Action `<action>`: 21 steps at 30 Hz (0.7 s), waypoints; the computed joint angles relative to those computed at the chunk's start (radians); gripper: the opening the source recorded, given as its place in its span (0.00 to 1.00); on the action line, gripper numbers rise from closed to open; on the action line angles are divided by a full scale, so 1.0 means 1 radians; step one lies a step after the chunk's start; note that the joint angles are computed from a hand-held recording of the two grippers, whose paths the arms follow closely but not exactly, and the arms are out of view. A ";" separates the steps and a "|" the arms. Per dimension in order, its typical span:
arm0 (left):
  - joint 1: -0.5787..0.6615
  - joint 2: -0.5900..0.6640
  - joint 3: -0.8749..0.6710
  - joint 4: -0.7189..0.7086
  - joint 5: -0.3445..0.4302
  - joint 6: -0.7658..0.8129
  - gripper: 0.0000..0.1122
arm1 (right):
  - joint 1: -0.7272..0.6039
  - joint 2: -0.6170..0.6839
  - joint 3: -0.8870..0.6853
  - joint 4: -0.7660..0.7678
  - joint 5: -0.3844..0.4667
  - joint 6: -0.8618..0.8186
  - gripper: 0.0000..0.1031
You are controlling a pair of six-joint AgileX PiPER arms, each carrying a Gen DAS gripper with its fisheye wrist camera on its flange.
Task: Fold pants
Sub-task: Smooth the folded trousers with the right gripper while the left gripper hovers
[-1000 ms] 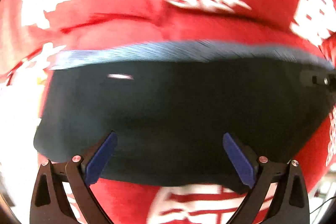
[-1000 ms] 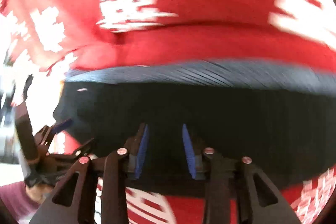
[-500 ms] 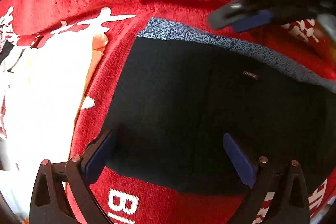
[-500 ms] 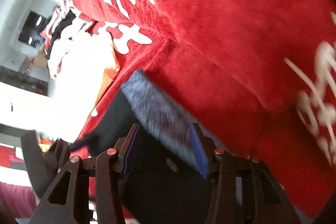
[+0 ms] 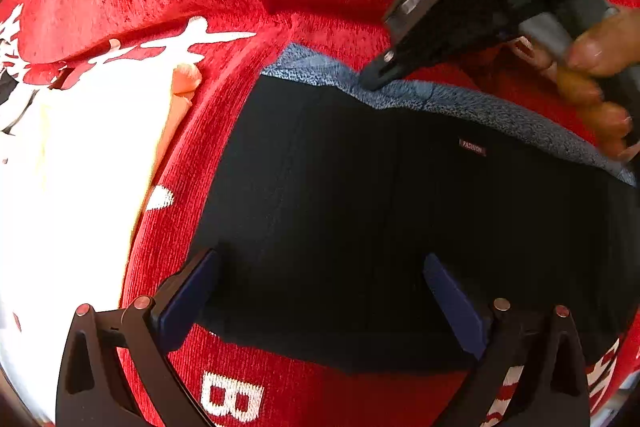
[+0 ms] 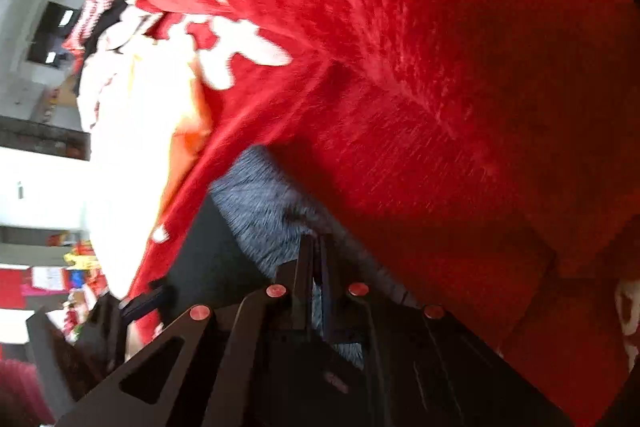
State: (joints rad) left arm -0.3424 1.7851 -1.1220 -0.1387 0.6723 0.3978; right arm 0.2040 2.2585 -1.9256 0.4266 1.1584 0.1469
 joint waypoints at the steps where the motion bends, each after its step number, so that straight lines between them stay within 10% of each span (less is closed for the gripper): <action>1: -0.002 0.004 -0.005 0.003 0.006 -0.004 0.91 | 0.005 -0.006 0.011 -0.014 -0.019 0.014 0.03; 14: -0.076 0.117 -0.256 0.066 0.205 -0.136 0.91 | -0.064 -0.511 0.654 0.029 -0.183 0.086 0.05; 21: -0.093 0.112 -0.179 0.105 0.121 -0.146 0.91 | -0.212 -0.629 0.946 -0.090 -0.349 0.200 0.28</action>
State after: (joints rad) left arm -0.4357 1.8973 -1.3013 -0.0336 0.7936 0.2520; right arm -0.0078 1.6295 -0.9792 0.3364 0.8097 0.3467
